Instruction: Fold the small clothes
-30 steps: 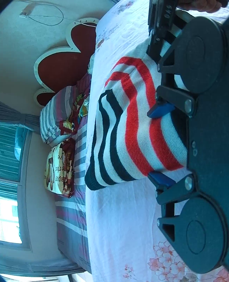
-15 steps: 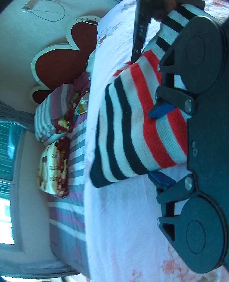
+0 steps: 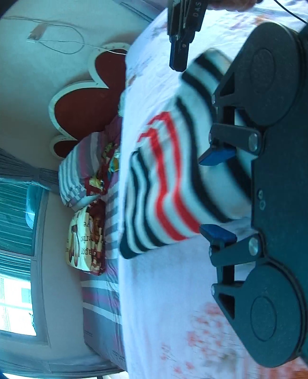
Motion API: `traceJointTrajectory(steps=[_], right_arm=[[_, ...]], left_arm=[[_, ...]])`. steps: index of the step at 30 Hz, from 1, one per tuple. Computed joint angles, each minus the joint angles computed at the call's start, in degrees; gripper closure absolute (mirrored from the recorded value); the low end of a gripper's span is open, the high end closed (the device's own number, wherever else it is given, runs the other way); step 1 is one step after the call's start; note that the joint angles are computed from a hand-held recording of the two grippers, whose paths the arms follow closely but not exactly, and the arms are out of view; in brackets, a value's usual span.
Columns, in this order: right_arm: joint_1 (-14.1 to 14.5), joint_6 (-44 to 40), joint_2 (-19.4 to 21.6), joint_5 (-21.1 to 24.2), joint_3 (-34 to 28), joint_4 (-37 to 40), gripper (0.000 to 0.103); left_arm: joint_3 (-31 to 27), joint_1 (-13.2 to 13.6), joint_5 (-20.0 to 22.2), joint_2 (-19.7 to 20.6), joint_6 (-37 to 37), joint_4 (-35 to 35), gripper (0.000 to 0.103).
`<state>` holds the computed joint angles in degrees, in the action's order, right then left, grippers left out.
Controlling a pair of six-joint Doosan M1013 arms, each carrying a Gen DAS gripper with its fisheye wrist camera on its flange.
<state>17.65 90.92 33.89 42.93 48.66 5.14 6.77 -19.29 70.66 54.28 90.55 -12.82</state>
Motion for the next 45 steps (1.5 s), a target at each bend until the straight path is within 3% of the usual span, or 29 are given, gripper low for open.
traceJointTrajectory(steps=[2,6,9,10,12,15,17,19,21,22,24,28,32,34,35,37,39,45], right_arm=[[0.7,3.0,1.2,5.3,-1.6,-5.3,0.100],[0.7,7.5,1.9,8.6,-0.6,-7.9,0.103],[0.7,11.8,-0.3,5.5,3.5,-10.3,0.103],[0.9,15.0,-1.5,2.8,5.2,-12.8,0.103],[1.2,18.8,-4.1,-3.7,8.4,-15.9,0.103],[1.4,14.0,-4.8,-8.3,8.4,-12.0,0.103],[1.8,9.1,-3.3,-6.6,5.6,-9.3,0.103],[2.3,8.0,-1.2,-3.1,2.7,-11.2,0.103],[2.9,10.8,2.3,6.2,-2.5,-16.7,0.103],[2.5,10.4,3.5,9.4,-3.7,-15.5,0.103],[2.1,11.1,4.5,12.7,-4.2,-14.5,0.103],[2.1,12.6,1.8,8.8,0.9,-16.9,0.103],[3.1,24.9,-3.2,-6.1,7.7,-27.2,0.103],[3.4,25.1,-3.6,-9.4,7.6,-28.0,0.103],[3.3,21.2,-3.1,-9.6,6.5,-24.7,0.103],[3.2,14.3,-1.1,-5.8,3.1,-19.6,0.103],[2.9,10.1,2.5,4.5,-1.3,-15.7,0.103],[2.9,10.9,1.9,4.9,0.5,-16.0,0.103]], left_arm=[[7.5,-0.3,-3.5,-3.6,-0.2,1.1,0.048],[9.7,-0.7,-3.0,-4.2,0.0,3.5,0.046],[10.9,-0.9,-3.5,-4.8,0.3,4.5,0.044],[10.6,-1.0,-3.1,-5.0,0.0,4.9,0.047],[15.8,-1.2,-7.1,-8.1,1.0,5.4,0.049],[19.3,-1.1,-9.4,-10.1,1.3,4.6,0.049],[19.1,-1.2,-8.6,-9.9,0.6,4.7,0.049],[19.3,-1.4,-8.1,-9.9,-0.1,5.1,0.049],[19.7,-1.6,-7.6,-10.0,-0.7,5.9,0.049],[20.6,-1.6,-8.1,-10.3,-1.1,5.8,0.046],[21.9,-1.4,-8.6,-10.7,-2.4,5.3,0.045],[23.6,-1.0,-9.6,-11.4,-3.6,4.2,0.044],[23.5,-1.2,-9.3,-11.6,-3.5,4.8,0.044],[23.8,-1.3,-9.6,-11.8,-3.6,5.4,0.044],[23.8,-1.4,-9.6,-11.8,-3.8,5.6,0.044],[23.7,-1.4,-9.6,-11.8,-4.4,5.7,0.044],[23.6,-1.5,-9.5,-11.8,-4.1,5.7,0.044],[24.8,-1.1,-9.5,-12.3,-4.4,4.6,0.039]])
